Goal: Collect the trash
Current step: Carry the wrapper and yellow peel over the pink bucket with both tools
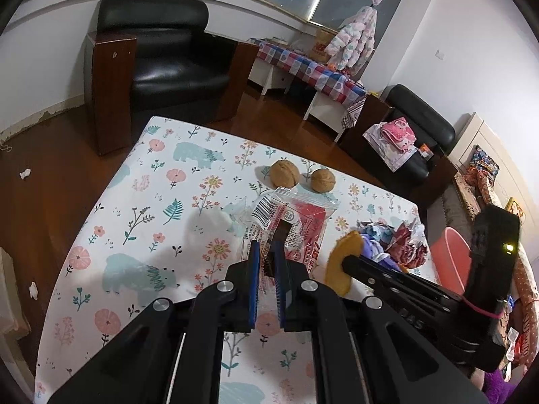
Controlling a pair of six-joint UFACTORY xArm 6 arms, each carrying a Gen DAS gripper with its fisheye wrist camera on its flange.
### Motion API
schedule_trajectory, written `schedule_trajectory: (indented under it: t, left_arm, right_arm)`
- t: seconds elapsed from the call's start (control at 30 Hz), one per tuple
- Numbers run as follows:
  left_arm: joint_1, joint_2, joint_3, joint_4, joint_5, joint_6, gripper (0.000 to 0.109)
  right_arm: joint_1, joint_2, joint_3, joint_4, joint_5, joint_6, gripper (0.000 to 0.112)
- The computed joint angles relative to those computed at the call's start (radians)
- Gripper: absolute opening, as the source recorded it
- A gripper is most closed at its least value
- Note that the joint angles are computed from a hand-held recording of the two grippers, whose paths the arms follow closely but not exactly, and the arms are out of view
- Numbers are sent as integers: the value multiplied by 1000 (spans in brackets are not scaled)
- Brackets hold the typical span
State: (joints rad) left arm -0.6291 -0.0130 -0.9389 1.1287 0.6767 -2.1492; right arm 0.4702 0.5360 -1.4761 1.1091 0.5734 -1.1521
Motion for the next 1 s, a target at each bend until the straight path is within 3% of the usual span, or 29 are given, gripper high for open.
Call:
schedule_trajectory:
  t: [0.5, 0.73, 1.0]
  left_arm:
    - [-80, 62, -146, 3, 53, 88, 7]
    - [-113, 120, -260, 24, 60, 150, 7]
    - [-126, 278, -476, -23, 4, 307, 7]
  right_arm:
    - [-125, -251, 244, 170, -2, -180, 6]
    - [-194, -301, 279, 242, -2, -213, 6]
    - [-277, -315, 274, 337, -48, -266, 6]
